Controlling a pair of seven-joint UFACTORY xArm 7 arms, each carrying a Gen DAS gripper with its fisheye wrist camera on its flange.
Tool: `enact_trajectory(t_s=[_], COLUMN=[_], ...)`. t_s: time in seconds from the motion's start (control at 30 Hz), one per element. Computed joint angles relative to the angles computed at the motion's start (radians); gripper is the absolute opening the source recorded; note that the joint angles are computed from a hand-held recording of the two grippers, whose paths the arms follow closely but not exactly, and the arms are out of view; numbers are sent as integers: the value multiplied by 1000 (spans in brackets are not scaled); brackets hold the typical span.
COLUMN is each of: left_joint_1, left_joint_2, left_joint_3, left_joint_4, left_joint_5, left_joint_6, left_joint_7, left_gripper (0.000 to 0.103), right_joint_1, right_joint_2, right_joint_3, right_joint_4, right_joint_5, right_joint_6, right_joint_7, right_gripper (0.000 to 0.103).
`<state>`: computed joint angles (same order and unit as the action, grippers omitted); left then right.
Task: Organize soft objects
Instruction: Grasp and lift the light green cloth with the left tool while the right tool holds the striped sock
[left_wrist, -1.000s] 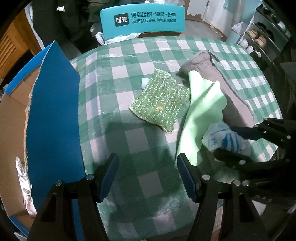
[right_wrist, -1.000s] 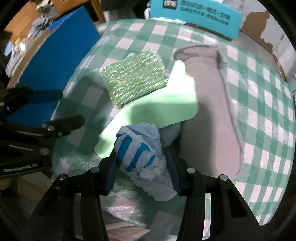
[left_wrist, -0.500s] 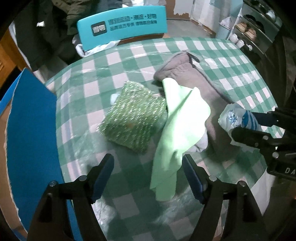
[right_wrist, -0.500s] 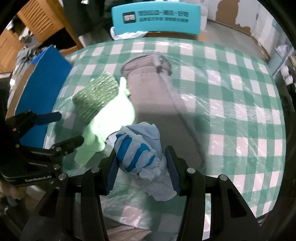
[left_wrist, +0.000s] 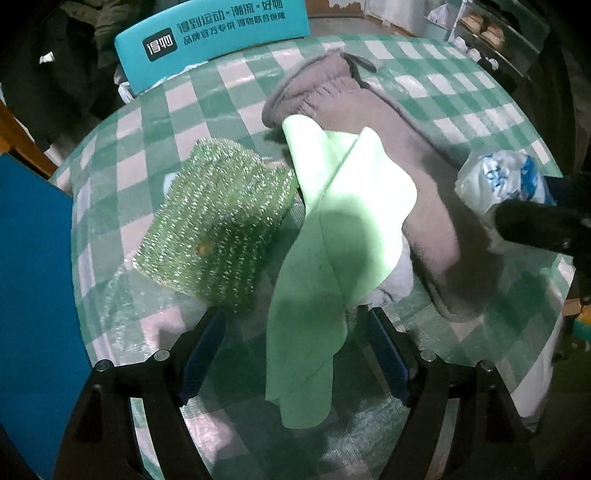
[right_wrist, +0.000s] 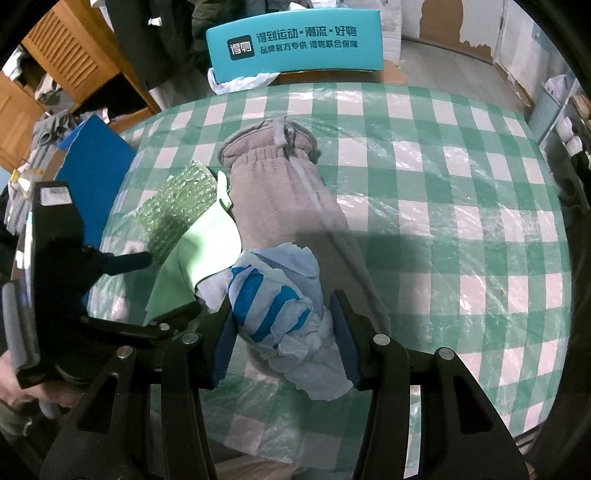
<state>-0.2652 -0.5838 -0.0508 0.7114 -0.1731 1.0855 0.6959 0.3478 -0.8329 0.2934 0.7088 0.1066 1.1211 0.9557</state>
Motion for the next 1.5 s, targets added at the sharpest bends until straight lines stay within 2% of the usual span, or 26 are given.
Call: enact_trajectory(t_s=[0.03, 0.1, 0.13, 0.2, 0.27, 0.3, 0.37, 0.47, 0.87, 1.5], left_joint_1=[1, 0, -1, -3, -5, -5, -4, 0, 27, 73], left_joint_2=[-1, -2, 0, -14, -17, -17, -16, -19, -30, -50], left_joint_3=[-2, -4, -5, -3, -1, -1, 2, 5, 65, 122], left_joint_4=[-3, -8, -8, -19, -17, -15, -10, -6, 86, 186], left_joint_5=[1, 1, 2, 4, 4, 4, 4, 2, -83, -178], left_joint_6=[-5, -13, -12, -23, -17, -12, -3, 2, 95, 149], left_joint_7=[-1, -5, -6, 1, 6, 6, 9, 6, 28, 62], left_gripper=[80, 73, 62, 53, 33, 30, 16, 11, 9, 7], right_joint_1=[0, 2, 2, 2, 3, 3, 3, 3, 0, -16], right_joint_2=[-1, -10, -13, -18, -19, -17, -14, -9, 29, 95], right_joint_3=[-1, -5, -6, -5, -5, -4, -2, -1, 13, 57], right_joint_4=[1, -3, -4, -7, -8, -8, -7, -2, 37, 152], right_joint_5=[0, 3, 3, 5, 7, 8, 10, 7, -17, -88], right_joint_6=[3, 7, 8, 12, 13, 13, 12, 14, 13, 35], right_joint_7=[0, 0, 0, 1, 1, 2, 2, 1, -4, 33], right_gripper=[48, 48, 48, 48, 48, 48, 48, 48, 48, 48])
